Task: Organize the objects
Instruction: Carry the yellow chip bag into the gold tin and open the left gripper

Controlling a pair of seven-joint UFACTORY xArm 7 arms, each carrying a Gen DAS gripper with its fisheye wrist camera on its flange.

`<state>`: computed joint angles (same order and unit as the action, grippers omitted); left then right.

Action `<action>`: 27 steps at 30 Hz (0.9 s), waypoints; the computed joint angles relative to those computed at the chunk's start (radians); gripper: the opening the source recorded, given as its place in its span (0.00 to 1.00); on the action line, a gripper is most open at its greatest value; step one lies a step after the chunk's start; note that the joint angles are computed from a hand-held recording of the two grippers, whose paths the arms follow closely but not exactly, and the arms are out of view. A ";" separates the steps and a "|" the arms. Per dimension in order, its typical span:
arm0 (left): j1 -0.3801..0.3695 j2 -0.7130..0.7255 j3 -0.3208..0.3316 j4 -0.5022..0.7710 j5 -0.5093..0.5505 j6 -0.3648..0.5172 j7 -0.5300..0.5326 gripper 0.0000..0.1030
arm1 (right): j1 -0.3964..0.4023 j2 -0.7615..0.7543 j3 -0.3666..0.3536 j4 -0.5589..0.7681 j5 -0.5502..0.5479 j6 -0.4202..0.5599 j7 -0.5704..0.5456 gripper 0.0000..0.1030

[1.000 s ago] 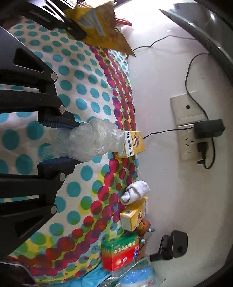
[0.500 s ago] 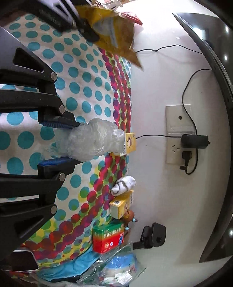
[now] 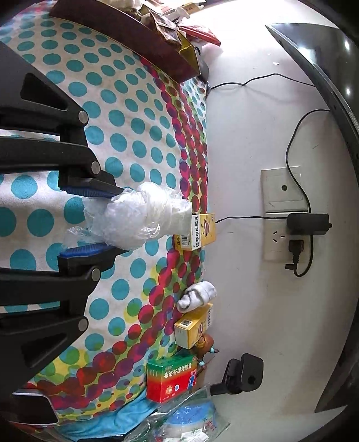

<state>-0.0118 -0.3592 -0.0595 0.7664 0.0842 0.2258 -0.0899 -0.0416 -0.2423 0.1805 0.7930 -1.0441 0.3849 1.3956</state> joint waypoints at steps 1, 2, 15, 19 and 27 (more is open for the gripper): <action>0.029 -0.004 -0.001 -0.007 0.026 0.008 -0.001 0.35 | 0.000 -0.001 -0.002 -0.002 0.002 -0.004 -0.001 0.27; 0.039 -0.005 0.003 -0.010 0.036 0.012 0.004 0.35 | 0.000 -0.001 -0.004 -0.003 0.005 -0.009 -0.002 0.27; 0.115 0.077 -0.019 -0.005 0.150 0.011 -0.067 0.35 | -0.009 0.006 -0.001 -0.002 0.030 -0.029 -0.028 0.27; 0.111 0.128 -0.016 0.031 0.171 0.025 -0.083 0.35 | -0.007 0.007 -0.002 -0.001 0.034 -0.030 -0.033 0.27; 0.073 0.294 0.008 0.212 0.227 0.103 -0.107 0.35 | -0.001 0.013 -0.003 0.004 0.042 -0.017 -0.051 0.27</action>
